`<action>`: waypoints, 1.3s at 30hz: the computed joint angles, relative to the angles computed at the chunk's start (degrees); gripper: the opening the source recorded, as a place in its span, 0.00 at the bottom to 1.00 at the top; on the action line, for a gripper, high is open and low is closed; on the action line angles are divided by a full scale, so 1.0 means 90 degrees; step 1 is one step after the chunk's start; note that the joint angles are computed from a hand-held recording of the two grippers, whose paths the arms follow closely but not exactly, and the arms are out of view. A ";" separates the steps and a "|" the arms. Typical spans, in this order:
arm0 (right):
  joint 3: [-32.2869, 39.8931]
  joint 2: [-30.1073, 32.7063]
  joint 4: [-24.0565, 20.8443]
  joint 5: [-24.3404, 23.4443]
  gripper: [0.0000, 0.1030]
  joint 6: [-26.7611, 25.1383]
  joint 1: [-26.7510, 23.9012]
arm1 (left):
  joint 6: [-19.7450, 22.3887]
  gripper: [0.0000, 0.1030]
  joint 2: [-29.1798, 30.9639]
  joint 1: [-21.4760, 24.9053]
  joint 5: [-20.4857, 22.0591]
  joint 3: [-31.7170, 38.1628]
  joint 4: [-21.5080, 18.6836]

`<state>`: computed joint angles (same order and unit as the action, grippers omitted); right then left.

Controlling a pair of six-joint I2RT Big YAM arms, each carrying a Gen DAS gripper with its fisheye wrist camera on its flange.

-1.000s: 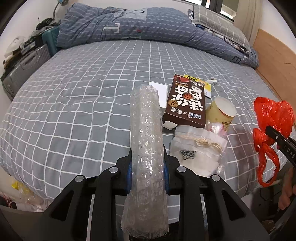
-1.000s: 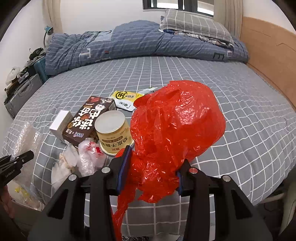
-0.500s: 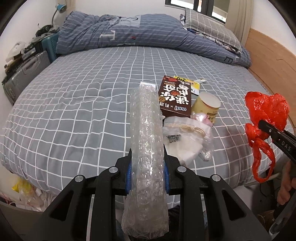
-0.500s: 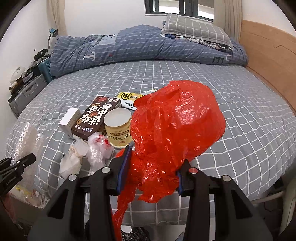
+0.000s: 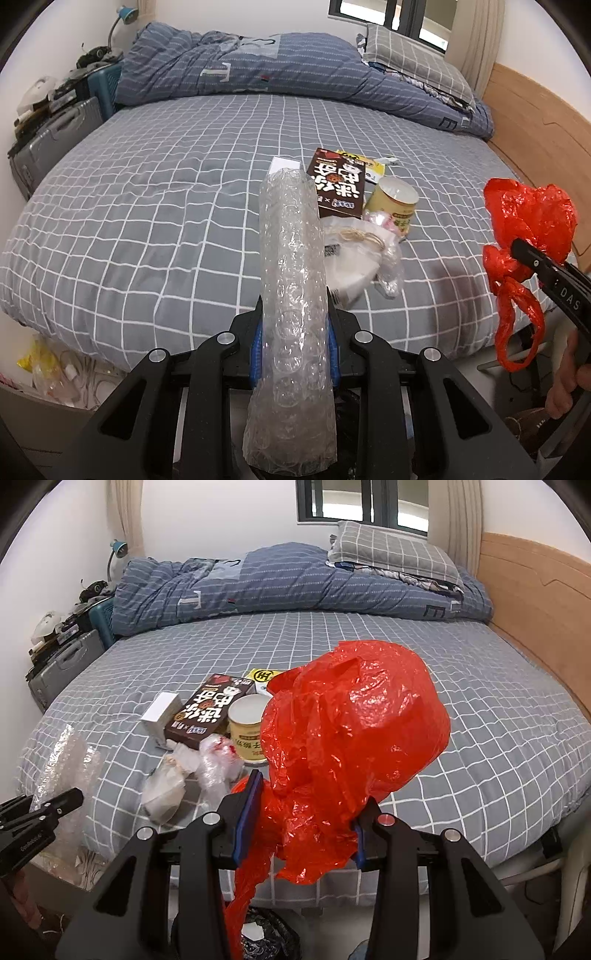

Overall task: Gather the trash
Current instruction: 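Lift the bubble wrap with the left tool while the right tool lifts the red bag, then open the left tool over the bin dropping bubble wrap while the right tool drops the red bag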

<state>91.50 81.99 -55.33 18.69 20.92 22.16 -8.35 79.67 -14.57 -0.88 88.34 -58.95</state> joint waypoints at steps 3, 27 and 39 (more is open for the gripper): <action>-0.0106 -0.0119 -0.0017 0.0059 0.38 0.0022 0.0126 | -0.0079 0.25 -0.0135 -0.0054 -0.0002 -0.0122 -0.0010; -0.1103 -0.0934 -0.0304 0.0084 0.38 0.0640 0.0927 | -0.0385 0.25 -0.1176 -0.0223 0.0031 -0.1355 -0.0211; -0.1452 -0.1115 -0.0579 0.0073 0.38 0.1056 0.1430 | -0.0607 0.25 -0.1741 -0.0273 -0.0005 -0.2018 -0.0421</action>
<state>78.44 71.96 -60.53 19.34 30.42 35.03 -13.81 64.00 -17.03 -0.92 70.18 -62.74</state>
